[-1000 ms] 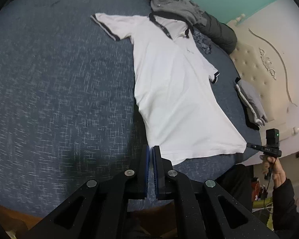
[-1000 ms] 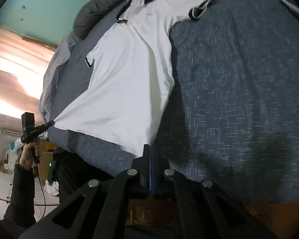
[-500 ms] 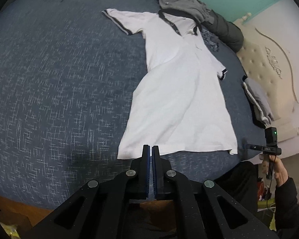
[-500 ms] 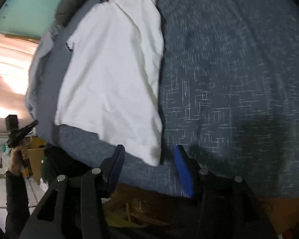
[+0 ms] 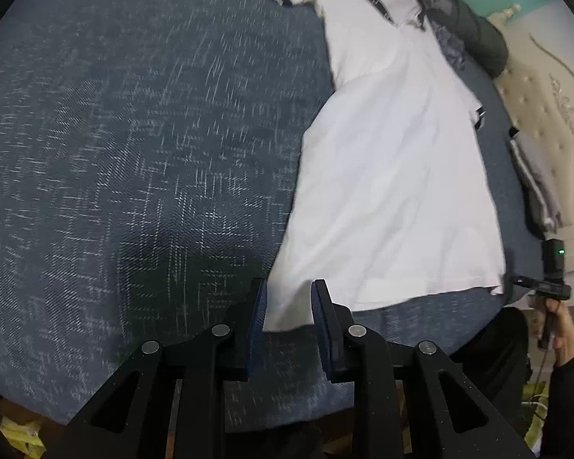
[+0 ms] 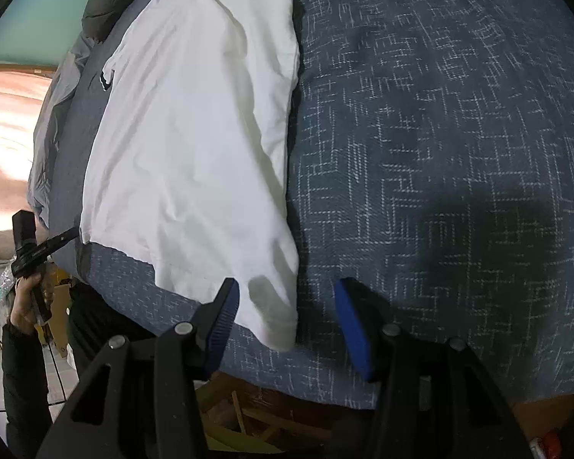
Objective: Fold clothes
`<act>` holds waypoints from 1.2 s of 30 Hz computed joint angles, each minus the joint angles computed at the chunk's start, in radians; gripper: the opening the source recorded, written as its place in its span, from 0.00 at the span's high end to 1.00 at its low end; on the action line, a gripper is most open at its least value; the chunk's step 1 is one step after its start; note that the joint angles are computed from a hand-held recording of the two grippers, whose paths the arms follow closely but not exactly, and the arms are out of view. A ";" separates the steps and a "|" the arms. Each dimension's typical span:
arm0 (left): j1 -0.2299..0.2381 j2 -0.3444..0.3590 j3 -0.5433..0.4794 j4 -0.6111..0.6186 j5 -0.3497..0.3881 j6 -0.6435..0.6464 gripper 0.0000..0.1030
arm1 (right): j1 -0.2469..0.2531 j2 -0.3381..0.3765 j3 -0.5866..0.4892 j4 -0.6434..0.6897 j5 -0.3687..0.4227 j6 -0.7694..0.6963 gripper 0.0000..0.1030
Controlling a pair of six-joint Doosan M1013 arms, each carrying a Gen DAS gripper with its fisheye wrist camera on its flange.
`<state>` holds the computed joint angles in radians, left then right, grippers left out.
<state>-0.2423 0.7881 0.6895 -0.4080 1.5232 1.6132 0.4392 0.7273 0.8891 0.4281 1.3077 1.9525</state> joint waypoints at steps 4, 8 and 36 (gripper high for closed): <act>-0.005 0.006 0.002 0.001 0.004 0.017 0.75 | 0.002 0.001 0.000 -0.002 -0.009 -0.013 0.56; -0.009 0.005 0.008 0.009 0.006 0.034 0.88 | 0.003 0.006 -0.003 0.013 -0.008 -0.040 0.82; -0.019 -0.118 0.141 0.039 0.020 0.172 0.97 | 0.006 -0.100 0.106 -0.032 -0.086 -0.125 0.97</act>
